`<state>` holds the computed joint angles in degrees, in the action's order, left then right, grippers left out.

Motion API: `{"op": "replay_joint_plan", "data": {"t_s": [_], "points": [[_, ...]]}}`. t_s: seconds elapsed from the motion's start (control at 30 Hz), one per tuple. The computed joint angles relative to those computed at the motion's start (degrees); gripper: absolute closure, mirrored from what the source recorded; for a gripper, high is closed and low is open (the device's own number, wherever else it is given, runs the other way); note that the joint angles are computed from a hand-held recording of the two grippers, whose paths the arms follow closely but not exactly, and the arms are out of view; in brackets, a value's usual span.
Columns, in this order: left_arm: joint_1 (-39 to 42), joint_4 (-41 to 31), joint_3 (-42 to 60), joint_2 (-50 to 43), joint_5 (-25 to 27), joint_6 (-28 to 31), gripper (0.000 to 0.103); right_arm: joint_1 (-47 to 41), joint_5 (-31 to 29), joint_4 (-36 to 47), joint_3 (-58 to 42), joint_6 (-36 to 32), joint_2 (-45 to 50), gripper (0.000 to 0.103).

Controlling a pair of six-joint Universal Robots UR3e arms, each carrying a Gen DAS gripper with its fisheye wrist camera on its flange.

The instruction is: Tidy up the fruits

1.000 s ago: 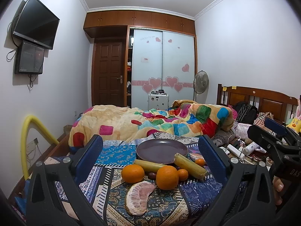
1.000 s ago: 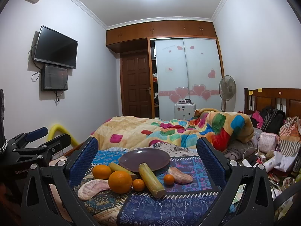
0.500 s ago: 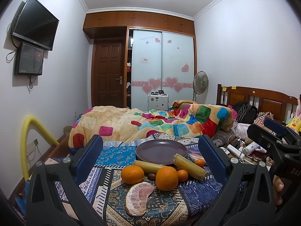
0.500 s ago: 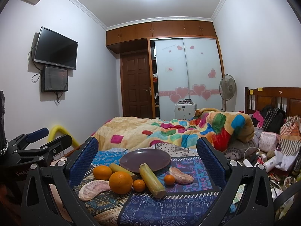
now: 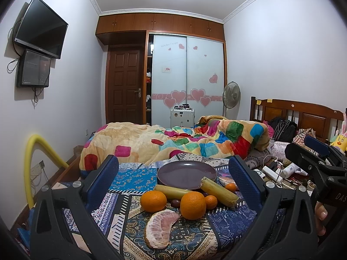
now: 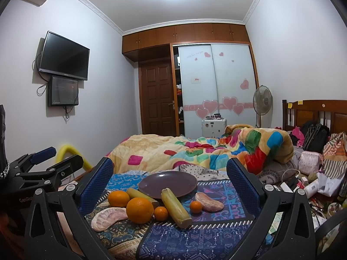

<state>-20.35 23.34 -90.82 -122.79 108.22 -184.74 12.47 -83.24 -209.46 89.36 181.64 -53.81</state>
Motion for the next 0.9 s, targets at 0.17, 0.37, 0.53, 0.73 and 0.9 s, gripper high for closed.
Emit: {"op": "replay_joint_plan", "data": {"t_s": [0.17, 0.37, 0.53, 0.73, 0.9], "points": [[-0.1, -1.4, 1.5, -0.7, 0.7, 0.9, 0.000, 0.1, -0.1, 0.8, -0.6, 0.1, 0.5, 0.000], [3.0, -6.9, 1.8, -0.6, -1.7, 1.7, 0.000, 0.2, -2.4, 6.2, -3.1, -1.7, 1.9, 0.000], [6.3, -13.9, 3.2, -1.3, -5.3, 1.5, 0.008, -0.6, -3.8, 12.1, -6.0, -3.8, 3.9, 0.000], [10.2, -24.2, 6.1, -3.2, -11.2, 0.4, 0.023, -3.4, 0.1, 21.6, -9.6, -5.9, 5.2, 0.003], [12.2, -32.2, 10.3, -6.0, -14.8, 0.5, 0.029, -5.0, 4.8, 30.8, -13.7, -8.4, 6.8, 0.017]]}}
